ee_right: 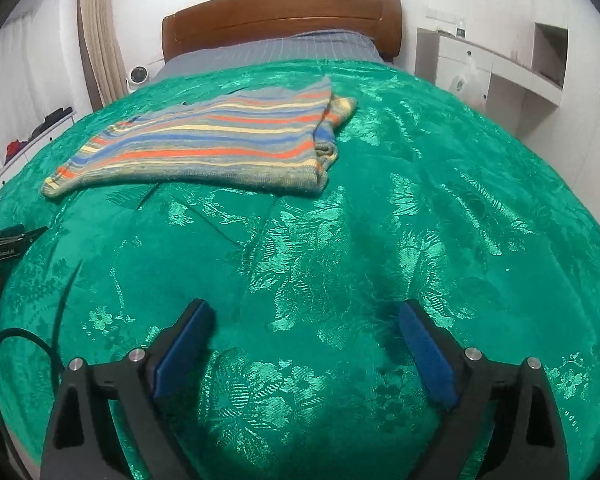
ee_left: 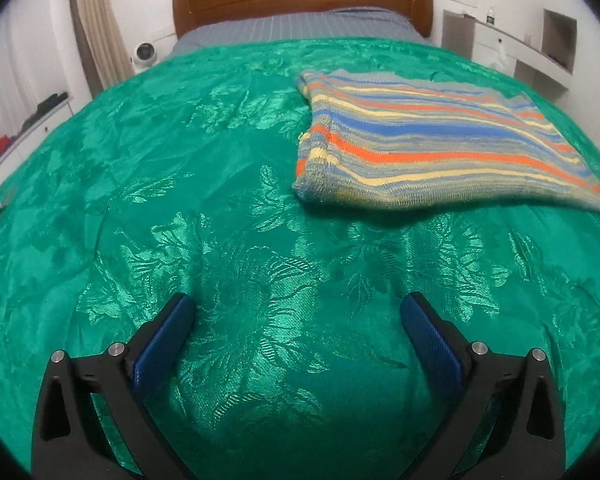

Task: Fold small clothes

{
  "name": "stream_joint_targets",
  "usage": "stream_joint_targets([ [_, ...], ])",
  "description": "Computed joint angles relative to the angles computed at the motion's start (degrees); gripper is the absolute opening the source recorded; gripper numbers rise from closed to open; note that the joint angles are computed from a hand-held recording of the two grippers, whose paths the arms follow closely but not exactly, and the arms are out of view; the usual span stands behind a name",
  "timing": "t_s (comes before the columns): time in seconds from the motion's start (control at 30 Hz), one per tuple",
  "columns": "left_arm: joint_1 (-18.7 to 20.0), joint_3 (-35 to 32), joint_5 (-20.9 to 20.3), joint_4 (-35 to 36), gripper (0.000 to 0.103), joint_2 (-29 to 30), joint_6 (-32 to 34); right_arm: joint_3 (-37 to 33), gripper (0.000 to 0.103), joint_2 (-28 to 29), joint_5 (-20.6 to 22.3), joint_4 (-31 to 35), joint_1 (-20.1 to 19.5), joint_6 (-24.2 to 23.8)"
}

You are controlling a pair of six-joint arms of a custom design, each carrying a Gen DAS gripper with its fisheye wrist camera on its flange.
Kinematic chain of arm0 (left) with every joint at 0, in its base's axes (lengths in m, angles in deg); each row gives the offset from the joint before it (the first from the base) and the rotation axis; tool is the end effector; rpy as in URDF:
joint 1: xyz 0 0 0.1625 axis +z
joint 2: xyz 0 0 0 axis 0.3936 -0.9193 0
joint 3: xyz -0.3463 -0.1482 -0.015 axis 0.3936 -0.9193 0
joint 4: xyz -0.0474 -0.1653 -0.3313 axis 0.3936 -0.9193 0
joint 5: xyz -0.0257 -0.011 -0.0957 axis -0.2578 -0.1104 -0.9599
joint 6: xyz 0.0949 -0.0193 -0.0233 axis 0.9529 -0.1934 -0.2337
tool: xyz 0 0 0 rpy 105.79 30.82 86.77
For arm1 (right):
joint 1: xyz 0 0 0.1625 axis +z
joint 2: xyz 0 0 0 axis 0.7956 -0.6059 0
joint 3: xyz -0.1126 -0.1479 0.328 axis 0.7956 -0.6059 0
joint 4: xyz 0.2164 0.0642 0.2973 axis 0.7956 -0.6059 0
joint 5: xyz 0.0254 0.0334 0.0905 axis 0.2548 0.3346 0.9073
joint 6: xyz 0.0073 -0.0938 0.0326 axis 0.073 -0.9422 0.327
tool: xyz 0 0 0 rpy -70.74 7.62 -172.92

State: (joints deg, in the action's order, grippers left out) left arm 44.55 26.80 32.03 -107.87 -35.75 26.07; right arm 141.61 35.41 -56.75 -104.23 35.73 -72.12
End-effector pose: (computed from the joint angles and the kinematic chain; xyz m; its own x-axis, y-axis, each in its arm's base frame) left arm -0.0104 -0.6163 0.0982 -0.6005 -0.3779 -0.7047 0.3134 0.6996 -0.6421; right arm 0.0844 -0.6791 0.0312 -0.6506 -0.3948 0.6488 -0.6874 0.6691 -0.2822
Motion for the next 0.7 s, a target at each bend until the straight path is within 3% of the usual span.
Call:
stream_joint_targets([
  [0.7,0.34,-0.11,-0.45,-2.66,0.102,0.38,2.1,-0.26,0.097,0.72,-0.07,-1.81,-0.18,-1.13],
])
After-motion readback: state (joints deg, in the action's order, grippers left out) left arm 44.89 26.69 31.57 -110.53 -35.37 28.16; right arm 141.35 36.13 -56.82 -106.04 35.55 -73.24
